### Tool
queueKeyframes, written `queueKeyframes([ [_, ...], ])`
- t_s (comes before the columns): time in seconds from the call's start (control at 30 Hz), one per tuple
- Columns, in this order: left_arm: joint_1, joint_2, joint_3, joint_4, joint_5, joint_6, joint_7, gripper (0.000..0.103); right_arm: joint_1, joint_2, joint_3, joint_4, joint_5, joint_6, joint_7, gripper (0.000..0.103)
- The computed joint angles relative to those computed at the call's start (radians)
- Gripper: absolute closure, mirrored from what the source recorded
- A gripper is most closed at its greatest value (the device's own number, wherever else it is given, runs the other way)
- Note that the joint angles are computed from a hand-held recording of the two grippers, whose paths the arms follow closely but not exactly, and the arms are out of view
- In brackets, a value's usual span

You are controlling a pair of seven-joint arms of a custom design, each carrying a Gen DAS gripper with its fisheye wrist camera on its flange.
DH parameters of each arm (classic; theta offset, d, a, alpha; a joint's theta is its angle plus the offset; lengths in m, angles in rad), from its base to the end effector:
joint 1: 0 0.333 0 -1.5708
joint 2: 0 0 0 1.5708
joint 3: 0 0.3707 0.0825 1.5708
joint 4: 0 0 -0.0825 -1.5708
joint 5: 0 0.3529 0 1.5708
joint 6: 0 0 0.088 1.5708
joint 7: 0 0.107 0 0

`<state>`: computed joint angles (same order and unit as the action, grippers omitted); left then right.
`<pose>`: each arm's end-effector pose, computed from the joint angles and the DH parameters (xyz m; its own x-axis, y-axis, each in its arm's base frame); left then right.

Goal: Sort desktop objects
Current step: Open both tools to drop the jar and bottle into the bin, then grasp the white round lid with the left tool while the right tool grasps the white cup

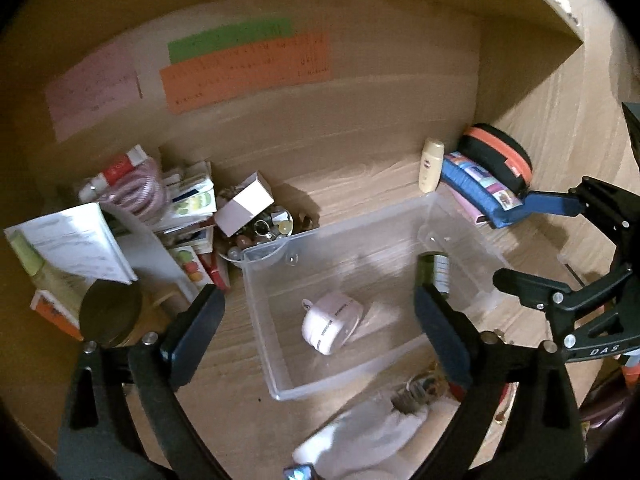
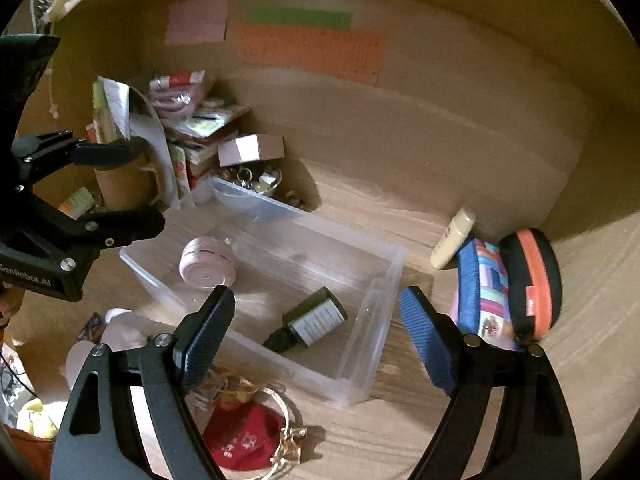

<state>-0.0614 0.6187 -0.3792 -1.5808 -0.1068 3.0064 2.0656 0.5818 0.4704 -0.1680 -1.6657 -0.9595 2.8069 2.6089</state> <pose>0.7108 -0.2422 0.4567 -0.5970 -0.7993 -0.0690 -0.4884 0.4303 -0.7591 0.6220 0.3407 0.4610 0.1538 -0.9717 0.1792 -0.6201 -0.2361 -0.7482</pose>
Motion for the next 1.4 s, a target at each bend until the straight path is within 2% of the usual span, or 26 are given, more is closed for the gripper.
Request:
queueKeyframes([
  [0.1, 0.021, -0.041, -0.015, -0.075, -0.005, 0.058, 0.005, 0.006, 0.036, -0.039, -0.033, -0.043, -0.087, 0.011, 0.092, 0.018],
  [0.3, 0.049, -0.110, -0.022, -0.207, 0.017, 0.169, -0.030, 0.005, 0.050, -0.112, -0.031, -0.112, -0.302, 0.023, 0.305, 0.016],
  [0.5, 0.105, -0.157, -0.045, -0.319, 0.069, 0.270, -0.099, 0.003, 0.044, -0.165, 0.004, -0.168, -0.503, -0.001, 0.519, 0.010],
  [0.57, 0.088, -0.172, -0.011, -0.352, 0.082, 0.299, -0.132, 0.003, 0.032, -0.178, 0.023, -0.185, -0.552, -0.005, 0.576, 0.008],
  [0.67, 0.103, -0.181, -0.007, -0.389, 0.113, 0.320, -0.172, 0.002, 0.014, -0.200, 0.057, -0.215, -0.610, -0.018, 0.643, 0.008],
  [0.8, 0.111, -0.193, 0.008, -0.438, 0.150, 0.342, -0.228, 0.002, -0.018, -0.211, 0.105, -0.244, -0.655, -0.037, 0.716, 0.007],
  [0.93, 0.069, -0.202, 0.071, -0.480, 0.179, 0.364, -0.278, 0.002, -0.056, -0.203, 0.158, -0.261, -0.671, -0.039, 0.756, 0.007],
  [1.03, 0.062, -0.206, 0.088, -0.514, 0.208, 0.376, -0.306, 0.002, -0.083, -0.188, 0.198, -0.267, -0.678, -0.036, 0.783, 0.007],
  [1.27, 0.110, -0.193, 0.045, -0.562, 0.278, 0.350, -0.351, 0.002, -0.103, -0.139, 0.232, -0.255, -0.687, 0.017, 0.833, 0.007],
  [1.4, 0.131, -0.182, 0.022, -0.582, 0.299, 0.328, -0.355, 0.002, -0.092, -0.102, 0.233, -0.238, -0.643, 0.037, 0.795, 0.007],
])
